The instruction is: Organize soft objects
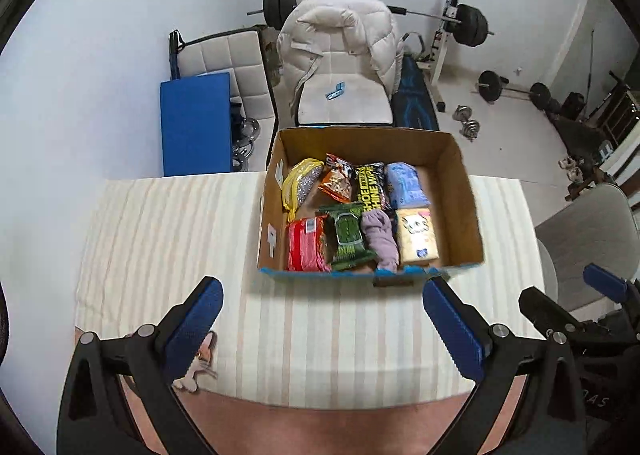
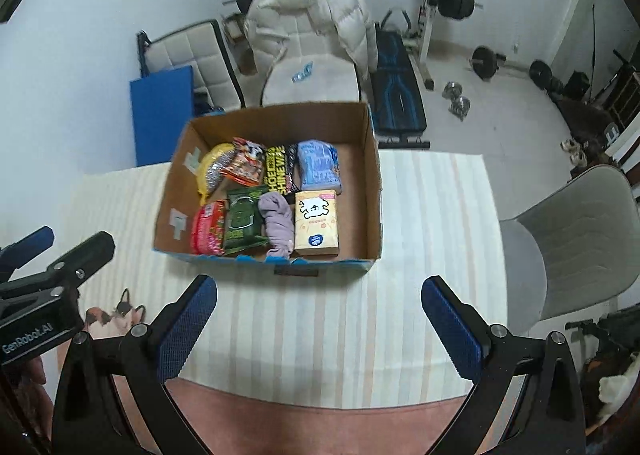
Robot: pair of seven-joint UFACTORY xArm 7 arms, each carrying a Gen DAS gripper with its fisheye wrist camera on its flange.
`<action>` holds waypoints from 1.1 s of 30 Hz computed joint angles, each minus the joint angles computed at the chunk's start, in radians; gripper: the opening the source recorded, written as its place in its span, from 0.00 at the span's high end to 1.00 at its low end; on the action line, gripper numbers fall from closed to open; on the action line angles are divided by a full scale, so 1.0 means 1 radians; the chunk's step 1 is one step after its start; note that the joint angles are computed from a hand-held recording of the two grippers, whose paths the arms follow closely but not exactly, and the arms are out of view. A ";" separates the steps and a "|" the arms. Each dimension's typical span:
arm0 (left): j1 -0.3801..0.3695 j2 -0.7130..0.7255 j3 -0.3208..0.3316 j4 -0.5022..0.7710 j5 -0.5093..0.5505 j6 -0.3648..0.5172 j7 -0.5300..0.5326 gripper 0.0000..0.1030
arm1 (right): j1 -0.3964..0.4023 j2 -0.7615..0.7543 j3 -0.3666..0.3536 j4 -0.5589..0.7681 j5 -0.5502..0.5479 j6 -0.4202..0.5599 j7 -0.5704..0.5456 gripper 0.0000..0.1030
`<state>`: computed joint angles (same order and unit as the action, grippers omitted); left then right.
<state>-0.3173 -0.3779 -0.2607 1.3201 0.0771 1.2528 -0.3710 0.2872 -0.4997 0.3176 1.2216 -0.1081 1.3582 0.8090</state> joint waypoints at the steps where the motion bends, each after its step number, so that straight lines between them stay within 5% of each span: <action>1: -0.003 -0.022 0.000 -0.005 0.000 0.010 0.003 0.00 | 0.003 -0.011 0.005 0.007 -0.001 0.010 0.003 0.00; 23: 0.047 -0.315 -0.050 0.083 -0.092 0.225 -0.031 0.00 | -0.084 -0.138 0.203 0.375 0.009 0.351 0.052 0.00; 33: 0.091 -0.361 -0.076 0.064 -0.077 0.197 -0.027 0.00 | -0.180 -0.149 0.264 0.453 -0.001 0.403 0.017 0.00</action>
<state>-0.2260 -0.7392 -0.3365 1.3840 0.0002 1.4502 -0.3976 0.1076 -0.6487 0.5812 1.6743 -0.1091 1.7616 0.8263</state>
